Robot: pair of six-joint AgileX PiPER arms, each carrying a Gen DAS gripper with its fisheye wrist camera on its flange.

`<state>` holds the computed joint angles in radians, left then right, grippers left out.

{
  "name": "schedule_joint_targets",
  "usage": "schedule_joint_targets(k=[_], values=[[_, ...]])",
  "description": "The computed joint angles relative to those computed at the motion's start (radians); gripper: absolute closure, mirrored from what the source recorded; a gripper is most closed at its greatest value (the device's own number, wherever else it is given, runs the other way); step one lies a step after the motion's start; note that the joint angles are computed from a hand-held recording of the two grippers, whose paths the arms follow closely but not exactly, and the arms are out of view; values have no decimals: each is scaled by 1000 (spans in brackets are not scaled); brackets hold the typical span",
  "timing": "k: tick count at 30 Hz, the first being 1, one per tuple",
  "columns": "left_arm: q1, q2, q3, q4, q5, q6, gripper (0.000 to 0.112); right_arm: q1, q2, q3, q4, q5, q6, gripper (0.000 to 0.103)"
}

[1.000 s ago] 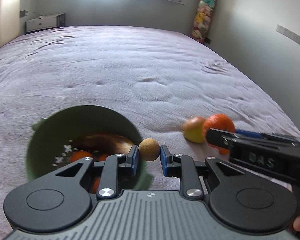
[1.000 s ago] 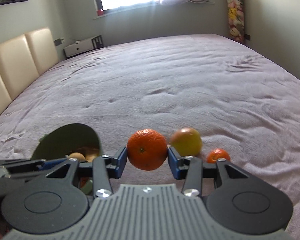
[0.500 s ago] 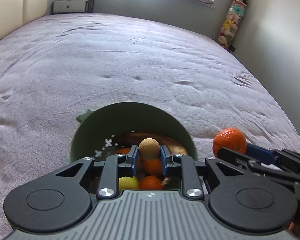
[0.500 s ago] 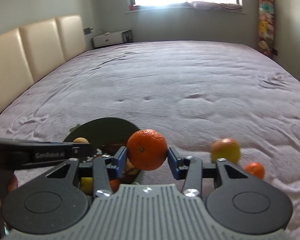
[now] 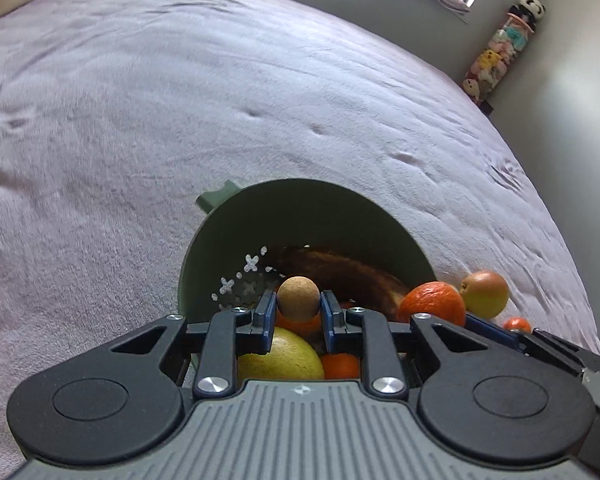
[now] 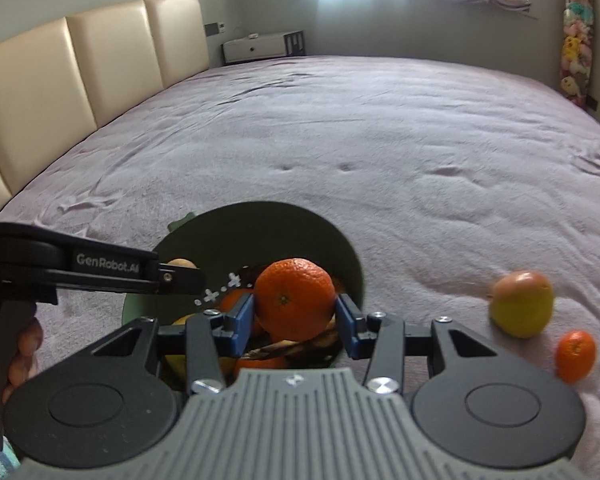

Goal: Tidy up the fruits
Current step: 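Carry the kiwi and mandarin over the colander and release both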

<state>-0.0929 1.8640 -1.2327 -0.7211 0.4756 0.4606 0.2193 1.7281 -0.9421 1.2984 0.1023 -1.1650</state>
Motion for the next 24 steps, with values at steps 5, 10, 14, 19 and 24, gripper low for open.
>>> schedule_joint_targets(k=[5, 10, 14, 19, 24], values=[[-3, 43, -36, 17, 8, -25, 87, 16, 65, -48, -19, 13, -18, 61], [-23, 69, -67, 124, -13, -119, 87, 19, 106, -82, 17, 27, -80, 61], [-38, 92, -95, 235, -3, -224, 87, 16, 128, -98, 50, 41, -121, 61], [-42, 107, -111, 298, 3, -282, 87, 19, 155, -117, 8, 51, -90, 61], [-55, 117, -122, 339, 0, -303, 87, 23, 179, -143, -131, 62, 39, 61]])
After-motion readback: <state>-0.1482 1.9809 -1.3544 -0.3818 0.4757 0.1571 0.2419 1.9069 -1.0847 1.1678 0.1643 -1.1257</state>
